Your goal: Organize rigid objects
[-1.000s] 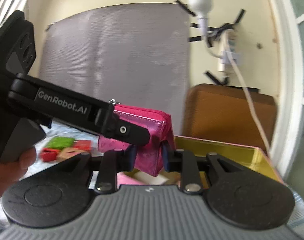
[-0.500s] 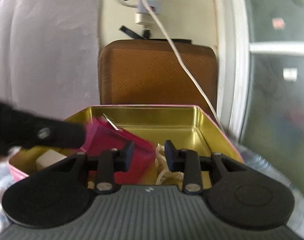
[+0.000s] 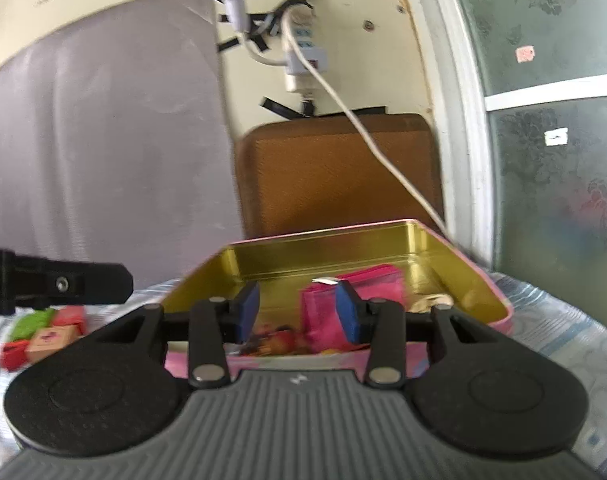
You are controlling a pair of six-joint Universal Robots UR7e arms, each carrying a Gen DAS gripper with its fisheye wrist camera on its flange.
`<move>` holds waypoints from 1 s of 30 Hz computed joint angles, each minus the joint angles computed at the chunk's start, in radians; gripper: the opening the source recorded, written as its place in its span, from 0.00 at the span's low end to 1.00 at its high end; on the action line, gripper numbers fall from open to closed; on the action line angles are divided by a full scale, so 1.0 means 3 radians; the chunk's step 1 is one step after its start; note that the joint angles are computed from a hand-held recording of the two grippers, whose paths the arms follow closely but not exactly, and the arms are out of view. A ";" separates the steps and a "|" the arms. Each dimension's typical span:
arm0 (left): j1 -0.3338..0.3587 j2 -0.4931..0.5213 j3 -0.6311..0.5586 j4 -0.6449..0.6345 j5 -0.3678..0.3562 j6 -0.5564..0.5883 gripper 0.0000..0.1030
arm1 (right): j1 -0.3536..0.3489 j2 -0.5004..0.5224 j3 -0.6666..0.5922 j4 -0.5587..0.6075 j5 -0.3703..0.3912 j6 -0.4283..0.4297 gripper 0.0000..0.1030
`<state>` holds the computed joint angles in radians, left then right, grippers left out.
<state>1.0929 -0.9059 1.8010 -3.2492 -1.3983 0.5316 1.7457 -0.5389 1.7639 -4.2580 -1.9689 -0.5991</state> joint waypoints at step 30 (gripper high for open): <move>0.0896 -0.0208 -0.0328 -0.0374 0.0774 -0.0529 0.99 | 0.0472 0.0973 -0.1427 0.2304 -0.0098 0.0189 0.55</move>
<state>1.3616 -0.9683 1.7025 -3.3614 -1.1662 0.3730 1.8873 -0.2471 1.3357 -3.5670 -1.9985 -0.5425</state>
